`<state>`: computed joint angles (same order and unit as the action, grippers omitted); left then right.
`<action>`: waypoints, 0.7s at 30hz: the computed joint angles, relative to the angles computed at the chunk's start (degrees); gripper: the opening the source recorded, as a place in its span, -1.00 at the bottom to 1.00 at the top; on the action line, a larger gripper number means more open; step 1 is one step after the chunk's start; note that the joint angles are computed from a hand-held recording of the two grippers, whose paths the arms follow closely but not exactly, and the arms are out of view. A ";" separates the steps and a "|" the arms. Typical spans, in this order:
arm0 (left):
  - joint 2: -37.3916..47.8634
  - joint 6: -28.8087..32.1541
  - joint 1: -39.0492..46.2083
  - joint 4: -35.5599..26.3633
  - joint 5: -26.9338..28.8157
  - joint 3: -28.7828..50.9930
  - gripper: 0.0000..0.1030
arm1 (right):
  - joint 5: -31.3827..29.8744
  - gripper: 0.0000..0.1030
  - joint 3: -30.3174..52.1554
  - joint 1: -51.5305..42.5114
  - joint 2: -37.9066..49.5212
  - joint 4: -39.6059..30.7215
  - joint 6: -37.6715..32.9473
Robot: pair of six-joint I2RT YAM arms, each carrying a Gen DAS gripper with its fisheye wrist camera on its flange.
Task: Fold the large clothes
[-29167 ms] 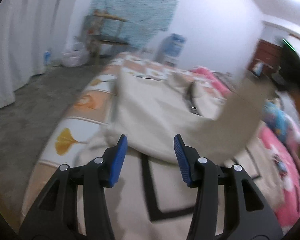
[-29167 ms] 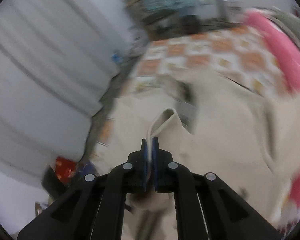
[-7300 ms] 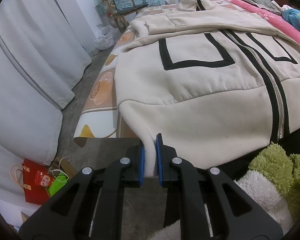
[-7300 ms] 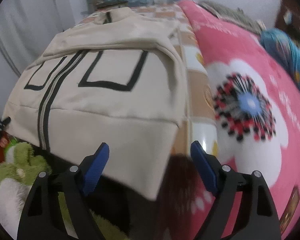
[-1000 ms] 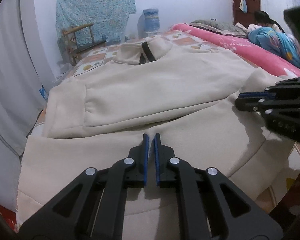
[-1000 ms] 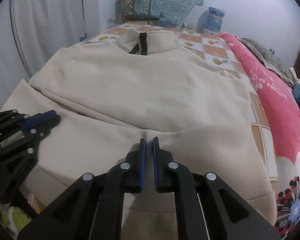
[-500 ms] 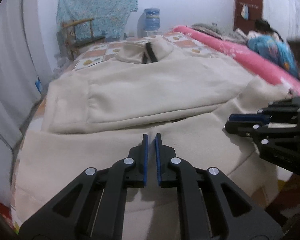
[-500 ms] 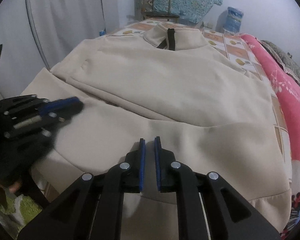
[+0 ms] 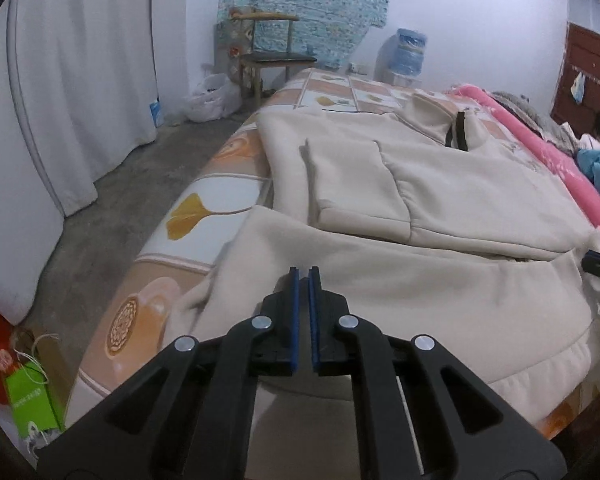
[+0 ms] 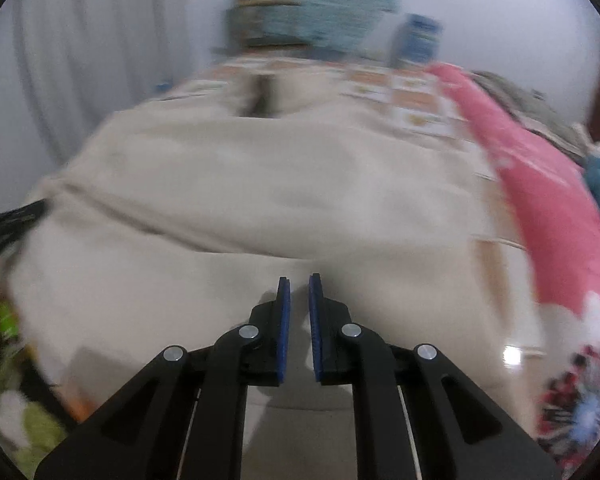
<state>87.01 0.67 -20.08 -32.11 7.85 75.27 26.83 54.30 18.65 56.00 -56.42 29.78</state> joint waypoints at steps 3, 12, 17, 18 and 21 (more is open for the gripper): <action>-0.25 -0.24 1.10 0.67 1.99 -0.68 -0.89 | -3.48 -0.86 -3.95 -10.08 -4.21 1.44 -5.13; 0.97 -1.28 4.90 -1.02 7.57 1.33 -0.91 | 9.34 -1.00 1.22 -1.61 -0.85 -9.13 4.10; 2.78 -3.66 8.89 -3.46 14.35 3.55 -0.91 | 1.83 -1.00 -0.21 -9.24 -4.71 -7.61 1.27; 2.01 -3.47 9.07 -3.81 14.10 3.73 -0.80 | 2.80 -0.90 1.12 -7.17 -4.81 -9.53 3.49; -2.45 -0.60 9.10 -3.20 16.53 1.55 -0.19 | 2.38 -0.63 3.39 0.09 -6.05 -9.97 7.13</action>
